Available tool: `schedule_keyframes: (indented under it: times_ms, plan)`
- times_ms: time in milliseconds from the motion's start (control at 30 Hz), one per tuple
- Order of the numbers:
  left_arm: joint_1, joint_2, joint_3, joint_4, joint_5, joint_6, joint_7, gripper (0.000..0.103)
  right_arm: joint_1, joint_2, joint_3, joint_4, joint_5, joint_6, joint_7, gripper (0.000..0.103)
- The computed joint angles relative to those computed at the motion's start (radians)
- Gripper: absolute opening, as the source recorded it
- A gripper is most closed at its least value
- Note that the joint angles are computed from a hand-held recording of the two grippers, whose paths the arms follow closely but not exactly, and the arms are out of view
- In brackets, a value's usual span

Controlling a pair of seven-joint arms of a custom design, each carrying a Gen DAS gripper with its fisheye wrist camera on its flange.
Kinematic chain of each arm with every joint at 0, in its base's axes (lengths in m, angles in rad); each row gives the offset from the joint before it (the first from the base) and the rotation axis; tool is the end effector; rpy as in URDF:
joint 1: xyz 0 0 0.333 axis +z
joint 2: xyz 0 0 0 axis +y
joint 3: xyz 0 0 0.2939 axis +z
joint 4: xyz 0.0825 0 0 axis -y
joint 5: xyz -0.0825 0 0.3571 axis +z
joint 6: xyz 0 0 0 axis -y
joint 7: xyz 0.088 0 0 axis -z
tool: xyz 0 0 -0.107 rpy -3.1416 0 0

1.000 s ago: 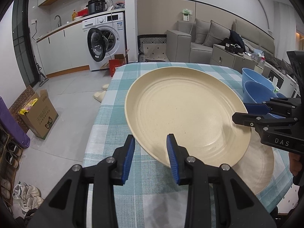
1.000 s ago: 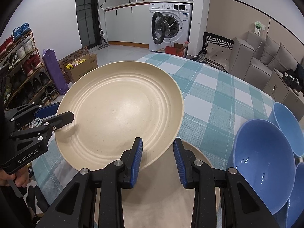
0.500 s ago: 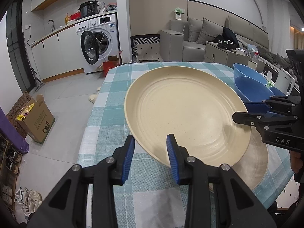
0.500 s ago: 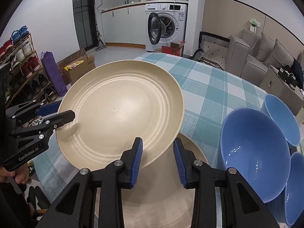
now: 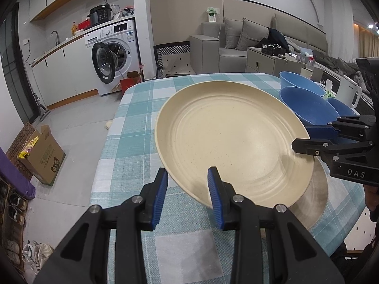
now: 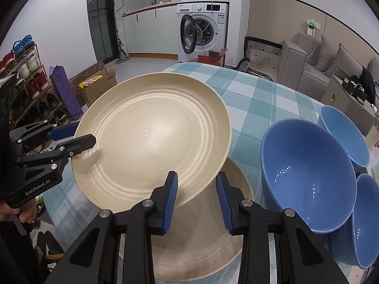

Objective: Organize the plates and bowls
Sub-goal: 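Lower the small cream plate onto the plate stack with both grippers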

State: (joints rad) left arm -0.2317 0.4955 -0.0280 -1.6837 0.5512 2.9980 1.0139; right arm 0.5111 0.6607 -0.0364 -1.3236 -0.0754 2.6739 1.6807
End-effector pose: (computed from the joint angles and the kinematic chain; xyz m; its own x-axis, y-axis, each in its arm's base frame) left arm 0.6530 -0.2091 0.3990 -0.1923 -0.9809 -0.0291 -0.6502 0.1495 -0.7449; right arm 0.6550 0.3477 0.4200 0.4149 -0.9096 0.0213 -0.6943 -0.3316 -0.6387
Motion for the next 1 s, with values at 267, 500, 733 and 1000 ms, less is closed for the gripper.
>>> schedule_keyframes:
  times_ms: [267, 500, 733, 1000]
  plan:
    - [-0.005, -0.003, -0.013, -0.004, 0.000, -0.008, 0.027, 0.033, -0.004, -0.065, -0.002, -0.111, 0.002, 0.041, 0.008, 0.034]
    - [-0.004, -0.011, -0.023, -0.012, -0.002, -0.018, 0.054, 0.033, 0.000, -0.104, -0.006, -0.179, -0.012, 0.065, 0.029, 0.034]
    - [0.003, -0.010, -0.044, -0.012, -0.016, -0.034, 0.091, 0.033, -0.008, -0.134, 0.000, -0.237, -0.007, 0.090, 0.039, 0.034]
    - [0.009, -0.003, -0.064, -0.003, -0.046, -0.056, 0.145, 0.033, 0.001, -0.173, -0.011, -0.304, -0.024, 0.119, 0.066, 0.034]
